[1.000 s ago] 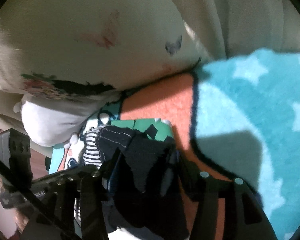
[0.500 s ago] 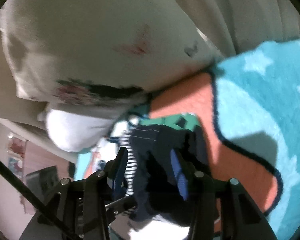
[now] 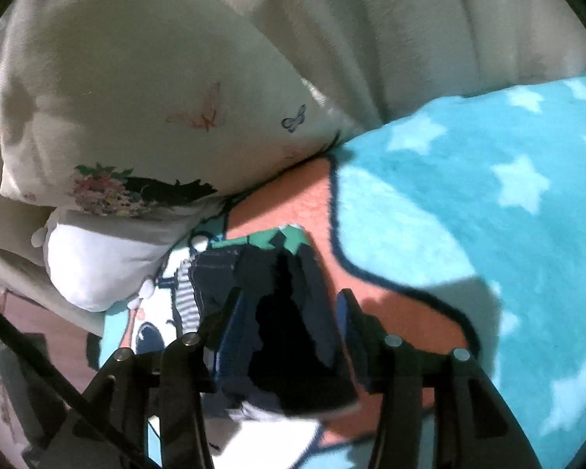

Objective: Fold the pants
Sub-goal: 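Lower the folded bundle onto the cartoon face and open both grippers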

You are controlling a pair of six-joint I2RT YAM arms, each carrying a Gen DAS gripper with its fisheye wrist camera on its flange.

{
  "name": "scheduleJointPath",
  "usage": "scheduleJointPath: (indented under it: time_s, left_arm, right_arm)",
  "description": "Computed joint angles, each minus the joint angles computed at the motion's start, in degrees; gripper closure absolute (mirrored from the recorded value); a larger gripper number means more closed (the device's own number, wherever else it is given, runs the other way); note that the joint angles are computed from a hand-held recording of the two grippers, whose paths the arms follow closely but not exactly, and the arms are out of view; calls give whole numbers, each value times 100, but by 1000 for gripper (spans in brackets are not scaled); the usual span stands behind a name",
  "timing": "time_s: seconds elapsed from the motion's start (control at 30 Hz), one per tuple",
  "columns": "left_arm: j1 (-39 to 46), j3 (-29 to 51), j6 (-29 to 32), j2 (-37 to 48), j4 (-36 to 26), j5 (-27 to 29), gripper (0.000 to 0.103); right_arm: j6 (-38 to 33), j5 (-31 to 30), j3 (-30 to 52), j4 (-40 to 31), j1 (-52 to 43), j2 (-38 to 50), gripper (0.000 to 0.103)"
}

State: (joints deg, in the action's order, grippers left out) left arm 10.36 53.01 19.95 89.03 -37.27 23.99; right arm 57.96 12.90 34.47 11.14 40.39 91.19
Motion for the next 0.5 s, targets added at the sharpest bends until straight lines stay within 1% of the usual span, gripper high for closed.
scheduleJointPath:
  time_s: [0.1, 0.13, 0.2, 0.3, 0.43, 0.47, 0.5]
  left_arm:
    - [-10, -408, 148, -551, 405, -302, 47]
    - [42, -528, 261, -765, 462, -337, 47]
    - [225, -612, 497, -1035, 413, -227, 47]
    - [467, -673, 785, -1355, 200, 55, 46]
    - [644, -778, 1013, -1776, 110, 272, 44]
    - [738, -811, 1095, -1914, 80, 360, 43]
    - [855, -815, 1183, -2026, 23, 459, 39]
  right_arm:
    - [374, 734, 85, -755, 639, -170, 47]
    - [457, 866, 56, -926, 775, -245, 46]
    - [792, 1215, 172, -1357, 1185, -172, 44]
    - [1405, 1572, 383, -1836, 1732, 88, 43]
    - [2185, 1724, 606, -2287, 2238, 327, 40]
    - [2338, 1765, 679, -2406, 2349, 378, 40]
    - [2515, 1849, 810, -2599, 2491, 453, 40]
